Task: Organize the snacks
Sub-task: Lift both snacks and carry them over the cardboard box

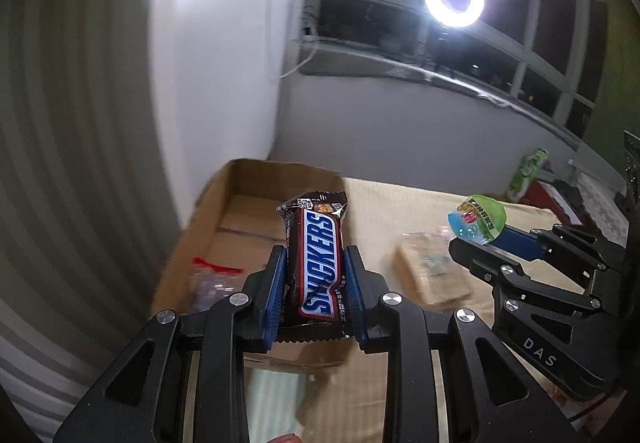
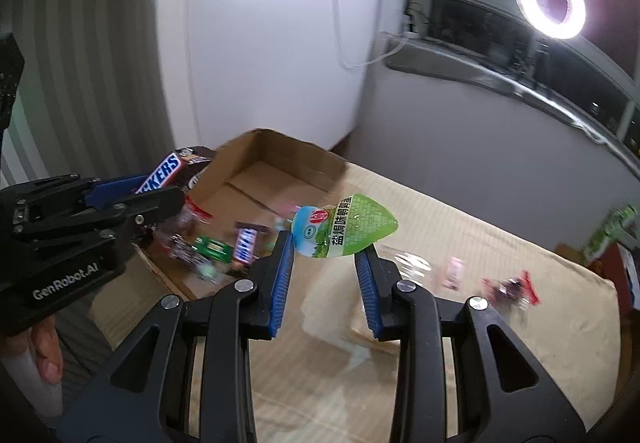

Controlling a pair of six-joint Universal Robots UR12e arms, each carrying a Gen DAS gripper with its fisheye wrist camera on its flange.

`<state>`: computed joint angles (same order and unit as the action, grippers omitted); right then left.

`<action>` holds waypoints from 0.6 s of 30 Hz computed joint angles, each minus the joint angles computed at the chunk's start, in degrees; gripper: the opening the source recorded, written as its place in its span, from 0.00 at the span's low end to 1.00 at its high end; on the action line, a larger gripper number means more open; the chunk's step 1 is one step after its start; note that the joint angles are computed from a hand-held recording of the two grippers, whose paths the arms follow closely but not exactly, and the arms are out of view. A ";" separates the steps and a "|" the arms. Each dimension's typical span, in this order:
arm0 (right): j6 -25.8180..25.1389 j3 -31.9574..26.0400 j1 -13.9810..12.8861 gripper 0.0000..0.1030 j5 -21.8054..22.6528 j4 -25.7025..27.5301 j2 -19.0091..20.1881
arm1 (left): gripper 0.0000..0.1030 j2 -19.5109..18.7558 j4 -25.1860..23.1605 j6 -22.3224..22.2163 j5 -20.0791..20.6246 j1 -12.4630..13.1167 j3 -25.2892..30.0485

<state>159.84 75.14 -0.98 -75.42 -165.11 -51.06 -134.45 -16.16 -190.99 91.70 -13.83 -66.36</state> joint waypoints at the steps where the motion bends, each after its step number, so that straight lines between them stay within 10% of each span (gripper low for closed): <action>1: -0.12 -0.47 0.28 0.32 0.44 0.17 0.37 | 0.26 -0.01 -0.13 -0.28 0.23 0.24 -0.08; 18: -1.55 -8.58 2.39 0.32 4.32 6.05 6.41 | 0.26 -2.07 -5.18 -3.28 0.30 2.55 1.93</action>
<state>158.28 66.55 1.41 -71.10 -159.06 -44.66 -136.52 -21.34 -194.27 92.00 -11.28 -64.43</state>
